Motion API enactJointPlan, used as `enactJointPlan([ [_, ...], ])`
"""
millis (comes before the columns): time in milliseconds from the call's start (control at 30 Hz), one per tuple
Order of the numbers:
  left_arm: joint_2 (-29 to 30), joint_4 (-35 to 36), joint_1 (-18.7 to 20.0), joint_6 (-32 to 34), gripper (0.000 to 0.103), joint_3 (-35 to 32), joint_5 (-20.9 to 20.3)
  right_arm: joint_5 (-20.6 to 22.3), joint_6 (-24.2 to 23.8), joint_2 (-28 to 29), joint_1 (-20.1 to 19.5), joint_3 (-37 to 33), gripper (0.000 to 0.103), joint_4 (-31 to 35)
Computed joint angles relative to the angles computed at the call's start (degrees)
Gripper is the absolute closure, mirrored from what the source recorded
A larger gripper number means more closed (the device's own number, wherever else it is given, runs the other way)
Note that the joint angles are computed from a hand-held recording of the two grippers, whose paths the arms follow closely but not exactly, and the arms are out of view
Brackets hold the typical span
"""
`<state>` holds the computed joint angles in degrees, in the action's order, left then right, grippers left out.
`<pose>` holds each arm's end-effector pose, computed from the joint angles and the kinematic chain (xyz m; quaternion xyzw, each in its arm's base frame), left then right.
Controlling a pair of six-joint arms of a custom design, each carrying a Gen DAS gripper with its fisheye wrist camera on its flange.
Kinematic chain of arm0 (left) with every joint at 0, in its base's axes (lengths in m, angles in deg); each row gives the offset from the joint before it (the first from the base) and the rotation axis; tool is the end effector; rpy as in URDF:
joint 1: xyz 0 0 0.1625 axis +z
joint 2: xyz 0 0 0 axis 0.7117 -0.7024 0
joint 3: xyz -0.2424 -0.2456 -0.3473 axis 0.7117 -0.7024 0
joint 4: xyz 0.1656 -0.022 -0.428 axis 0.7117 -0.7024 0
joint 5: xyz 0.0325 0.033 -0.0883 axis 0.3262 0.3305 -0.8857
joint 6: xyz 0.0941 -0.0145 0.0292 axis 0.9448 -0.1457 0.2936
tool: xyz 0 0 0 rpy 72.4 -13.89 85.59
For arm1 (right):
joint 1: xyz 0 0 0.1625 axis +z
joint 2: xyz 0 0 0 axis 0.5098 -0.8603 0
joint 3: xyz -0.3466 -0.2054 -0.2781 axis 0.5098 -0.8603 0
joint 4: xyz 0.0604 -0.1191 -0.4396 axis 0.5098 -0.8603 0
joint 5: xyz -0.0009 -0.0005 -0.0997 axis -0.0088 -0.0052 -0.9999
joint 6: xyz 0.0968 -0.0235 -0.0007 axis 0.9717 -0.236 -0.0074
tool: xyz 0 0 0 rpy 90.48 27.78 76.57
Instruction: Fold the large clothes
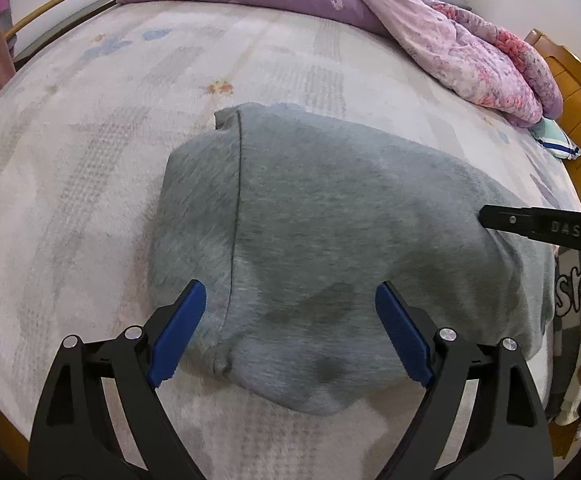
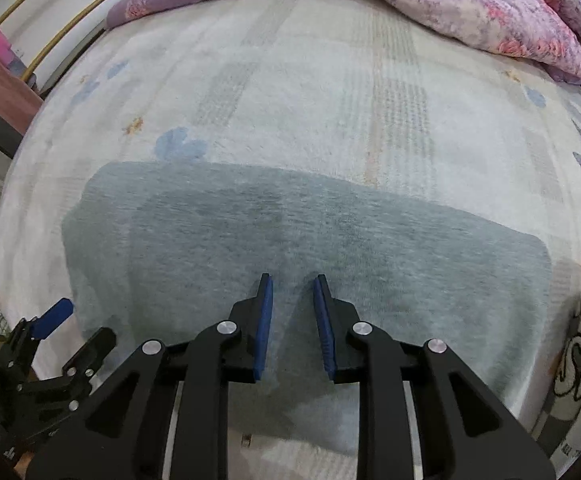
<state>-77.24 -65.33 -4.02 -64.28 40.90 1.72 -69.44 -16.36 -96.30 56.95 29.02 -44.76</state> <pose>-0.3601 -0.5998 -0.0678 -0.1183 0.8824 -0.3183 0.3257 0.0587 -0.7709 0.3869 0.2978 -0.9105 0.0926 0.2714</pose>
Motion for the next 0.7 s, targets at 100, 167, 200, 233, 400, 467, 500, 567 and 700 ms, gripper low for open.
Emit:
enactJointPlan([
  [100, 0.47, 0.86, 0.20, 0.34, 0.016, -0.47, 0.31, -1.01, 0.98, 1.70, -0.51, -1.50, 0.083, 1.66],
  [167, 0.66, 0.02, 0.24, 0.71, 0.016, -0.43, -0.06, -1.11, 1.34, 2.56, -1.08, -1.77, 0.084, 1.38],
  [200, 0.64, -0.37, 0.23, 0.65, 0.016, -0.33, -0.13, -0.48, 1.78, 2.72, -1.35, -1.80, 0.084, 1.20],
  [233, 0.65, -0.48, 0.12, 0.66, 0.016, -0.32, 0.08, 0.45, 2.74, 2.56, -1.64, -1.94, 0.084, 1.63],
  [400, 1.03, -1.00, -1.02, 1.54, 0.016, -0.60, 0.95, 1.08, 1.82, -1.39, -1.65, 1.83, 0.084, 0.51],
  [467, 1.13, -1.65, -1.43, 1.97, 0.016, -0.60, 0.71, 1.97, 0.49, -4.06, -2.16, 4.67, 0.083, -0.41],
  [500, 1.15, -1.56, -1.61, 1.97, 0.016, -0.62, 0.76, 2.67, 0.91, -4.90, -2.55, 5.38, 0.083, -0.04],
  [567, 1.19, 0.10, -2.02, 1.19, 0.015, -0.91, 1.00, 3.59, 1.06, -6.21, -3.42, 6.79, 0.083, 0.34],
  [700, 1.19, 0.95, -2.57, 0.08, 0.015, -0.88, 0.67, 4.32, 1.93, -5.63, -5.39, 8.05, 0.083, -0.77],
])
